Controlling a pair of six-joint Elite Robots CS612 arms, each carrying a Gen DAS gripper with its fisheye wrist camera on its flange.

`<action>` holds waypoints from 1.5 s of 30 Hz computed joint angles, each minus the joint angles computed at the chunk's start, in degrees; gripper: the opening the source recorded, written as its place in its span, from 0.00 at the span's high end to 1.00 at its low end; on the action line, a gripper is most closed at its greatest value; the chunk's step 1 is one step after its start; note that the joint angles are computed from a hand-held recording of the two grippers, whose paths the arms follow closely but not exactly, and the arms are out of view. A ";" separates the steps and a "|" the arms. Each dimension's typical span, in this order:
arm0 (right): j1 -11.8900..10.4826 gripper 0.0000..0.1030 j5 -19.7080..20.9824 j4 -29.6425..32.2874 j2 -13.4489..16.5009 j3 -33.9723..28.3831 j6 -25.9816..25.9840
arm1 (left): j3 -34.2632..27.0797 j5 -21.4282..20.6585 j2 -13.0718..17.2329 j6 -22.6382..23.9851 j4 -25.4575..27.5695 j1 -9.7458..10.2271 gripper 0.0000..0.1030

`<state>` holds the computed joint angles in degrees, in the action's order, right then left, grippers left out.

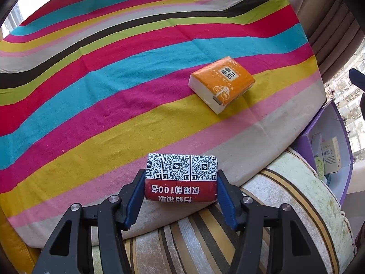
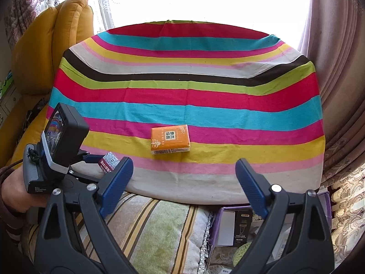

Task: Organize objects
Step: 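Grasp the red QR box with the left gripper while the right grasps the orange tissue pack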

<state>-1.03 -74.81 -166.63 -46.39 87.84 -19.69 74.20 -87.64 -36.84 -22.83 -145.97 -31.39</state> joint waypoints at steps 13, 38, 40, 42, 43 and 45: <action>3.09 0.10 -5.46 8.58 6.24 -8.32 -5.40 | 2.19 5.47 -0.48 -6.29 -8.70 1.00 0.43; 5.04 0.24 -9.94 15.04 13.44 -17.97 -4.52 | 3.58 7.67 0.08 -10.09 -14.55 1.41 0.43; 5.11 0.24 -10.52 14.42 13.41 -17.78 -4.36 | 3.46 7.83 0.13 -10.07 -14.43 1.37 0.43; 5.13 0.24 -10.80 13.75 13.22 -17.37 -4.08 | 3.51 8.03 0.10 -9.93 -14.50 1.33 0.43; 5.07 0.24 -10.67 13.47 13.00 -17.03 -3.92 | 3.50 8.22 0.11 -9.83 -14.56 1.29 0.43; 5.02 0.24 -10.57 12.54 12.43 -16.11 -3.60 | 3.67 8.61 -0.01 -9.59 -14.74 1.18 0.43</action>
